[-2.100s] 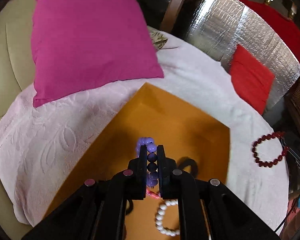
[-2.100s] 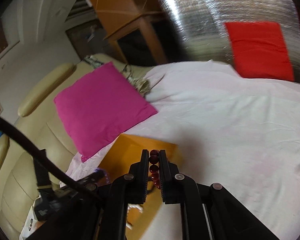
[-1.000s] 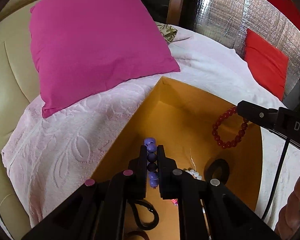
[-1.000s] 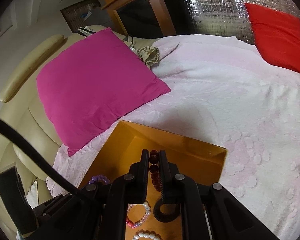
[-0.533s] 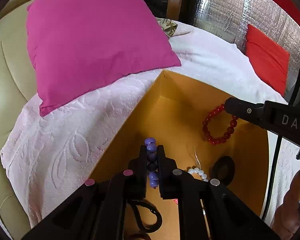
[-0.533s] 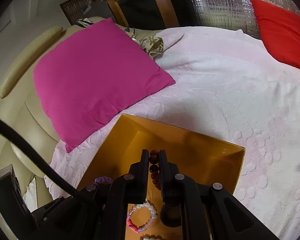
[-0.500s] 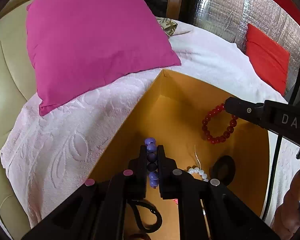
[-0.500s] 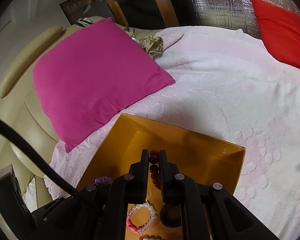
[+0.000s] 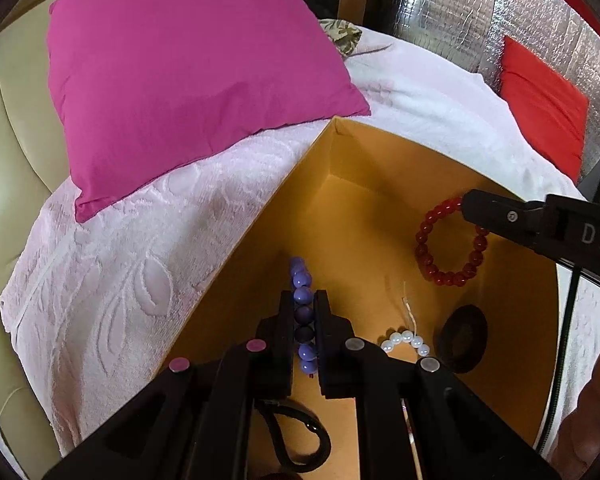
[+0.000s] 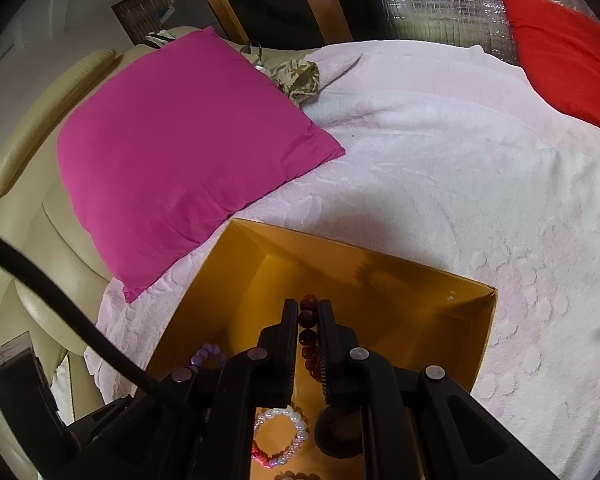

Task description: Organize jewelry

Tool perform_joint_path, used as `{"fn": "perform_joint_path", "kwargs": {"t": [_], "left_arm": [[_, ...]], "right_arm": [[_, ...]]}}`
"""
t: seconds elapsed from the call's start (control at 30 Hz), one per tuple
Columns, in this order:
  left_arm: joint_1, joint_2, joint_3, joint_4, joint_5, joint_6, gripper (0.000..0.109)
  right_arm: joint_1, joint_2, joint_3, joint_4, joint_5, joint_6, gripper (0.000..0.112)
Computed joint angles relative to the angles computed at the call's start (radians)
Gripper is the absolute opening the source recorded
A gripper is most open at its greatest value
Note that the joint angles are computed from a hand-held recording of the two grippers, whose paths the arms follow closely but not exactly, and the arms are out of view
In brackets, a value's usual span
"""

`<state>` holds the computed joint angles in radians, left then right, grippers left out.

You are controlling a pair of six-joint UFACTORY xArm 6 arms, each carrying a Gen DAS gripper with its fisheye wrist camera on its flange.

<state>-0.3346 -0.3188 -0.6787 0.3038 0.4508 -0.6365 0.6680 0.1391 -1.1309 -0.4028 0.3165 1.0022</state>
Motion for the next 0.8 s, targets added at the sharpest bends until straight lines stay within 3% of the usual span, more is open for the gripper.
{"fn": "perform_joint_path", "kwargs": {"t": [0.17, 0.37, 0.43, 0.5, 0.63, 0.7, 0.8], "left_arm": [[-0.001, 0.006, -0.007, -0.006, 0.012, 0.004, 0.011], [-0.008, 0.001, -0.017, 0.029, 0.030, -0.035, 0.049], [-0.012, -0.003, -0.021, 0.048, 0.034, -0.049, 0.054], [-0.015, -0.006, -0.024, 0.058, 0.034, -0.059, 0.061], [-0.036, -0.026, -0.032, 0.124, 0.049, -0.109, 0.063], [-0.057, -0.046, -0.035, 0.167, 0.073, -0.131, 0.068], [-0.094, -0.113, -0.013, 0.244, 0.102, -0.172, 0.070]], "right_arm": [[-0.011, -0.011, 0.015, -0.015, 0.012, 0.042, 0.012], [-0.018, -0.051, 0.052, -0.047, 0.010, 0.088, 0.012], [-0.017, -0.077, 0.074, -0.086, 0.014, 0.121, 0.013], [-0.014, -0.108, 0.099, -0.111, 0.032, 0.134, 0.025], [0.003, -0.212, 0.182, -0.214, 0.081, 0.204, 0.040], [0.024, -0.284, 0.228, -0.296, 0.138, 0.250, 0.054], [0.081, -0.431, 0.322, -0.401, 0.248, 0.317, 0.057]]}}
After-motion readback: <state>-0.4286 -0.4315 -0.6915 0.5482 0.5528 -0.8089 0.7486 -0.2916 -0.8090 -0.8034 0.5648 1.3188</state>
